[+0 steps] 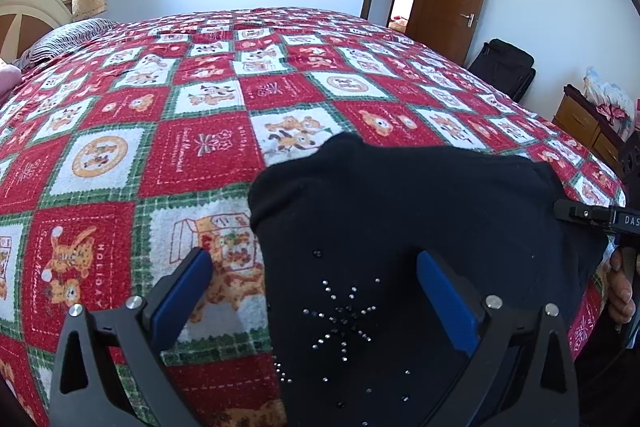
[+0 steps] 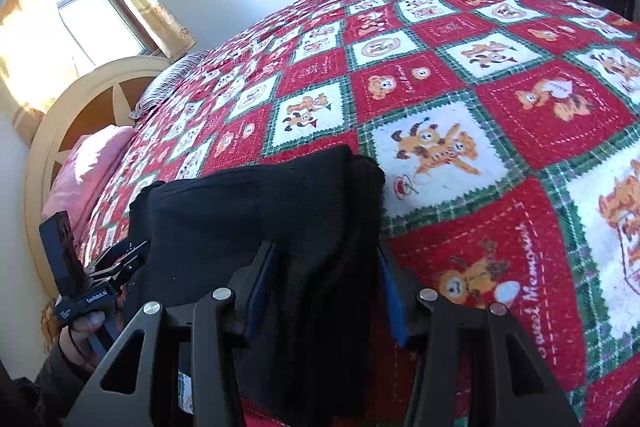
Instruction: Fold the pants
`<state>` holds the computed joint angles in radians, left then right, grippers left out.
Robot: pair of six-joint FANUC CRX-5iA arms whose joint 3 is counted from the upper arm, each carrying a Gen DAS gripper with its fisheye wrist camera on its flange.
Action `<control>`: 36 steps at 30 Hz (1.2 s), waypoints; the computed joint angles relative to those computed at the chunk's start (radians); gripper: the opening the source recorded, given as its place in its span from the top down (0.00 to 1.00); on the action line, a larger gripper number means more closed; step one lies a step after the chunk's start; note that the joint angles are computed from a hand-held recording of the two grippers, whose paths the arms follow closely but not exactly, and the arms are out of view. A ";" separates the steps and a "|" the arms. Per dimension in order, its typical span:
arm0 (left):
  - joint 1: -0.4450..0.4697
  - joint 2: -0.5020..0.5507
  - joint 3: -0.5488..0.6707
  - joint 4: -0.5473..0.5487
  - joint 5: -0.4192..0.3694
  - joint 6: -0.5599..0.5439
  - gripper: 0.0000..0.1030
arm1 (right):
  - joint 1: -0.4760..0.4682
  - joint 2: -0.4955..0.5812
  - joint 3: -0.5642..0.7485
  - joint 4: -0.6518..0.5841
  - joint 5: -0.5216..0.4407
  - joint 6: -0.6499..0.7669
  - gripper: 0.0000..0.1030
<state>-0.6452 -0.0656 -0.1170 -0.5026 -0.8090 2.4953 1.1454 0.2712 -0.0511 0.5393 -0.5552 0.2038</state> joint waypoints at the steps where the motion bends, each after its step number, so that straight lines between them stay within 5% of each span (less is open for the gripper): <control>1: 0.003 -0.002 -0.004 0.004 0.007 -0.005 0.00 | 0.000 0.001 0.000 0.001 0.001 0.001 0.51; 6: 0.021 -0.018 -0.031 0.038 0.060 -0.037 0.02 | 0.000 -0.001 -0.006 0.013 0.012 -0.017 0.57; 8: 0.023 -0.024 -0.038 0.048 0.074 -0.048 0.08 | -0.004 -0.009 -0.023 0.015 0.042 -0.030 0.63; 10: 0.046 -0.037 -0.072 0.113 0.144 -0.107 0.23 | -0.005 -0.013 -0.031 0.021 0.061 -0.047 0.68; 14: 0.072 -0.051 -0.104 0.168 0.193 -0.145 0.28 | -0.001 -0.015 -0.035 0.043 0.067 -0.060 0.73; 18: 0.130 -0.093 -0.186 0.298 0.295 -0.247 0.68 | 0.007 -0.022 -0.045 0.089 0.071 -0.087 0.75; 21: 0.144 -0.108 -0.216 0.344 0.332 -0.279 0.81 | 0.017 -0.032 -0.056 0.142 0.070 -0.123 0.75; 29: 0.199 -0.197 -0.323 0.513 0.435 -0.409 0.89 | 0.036 -0.038 -0.012 0.162 0.058 -0.097 0.75; 36: 0.229 -0.316 -0.327 0.367 0.368 -0.276 0.89 | 0.035 0.092 0.235 -0.022 0.021 0.165 0.75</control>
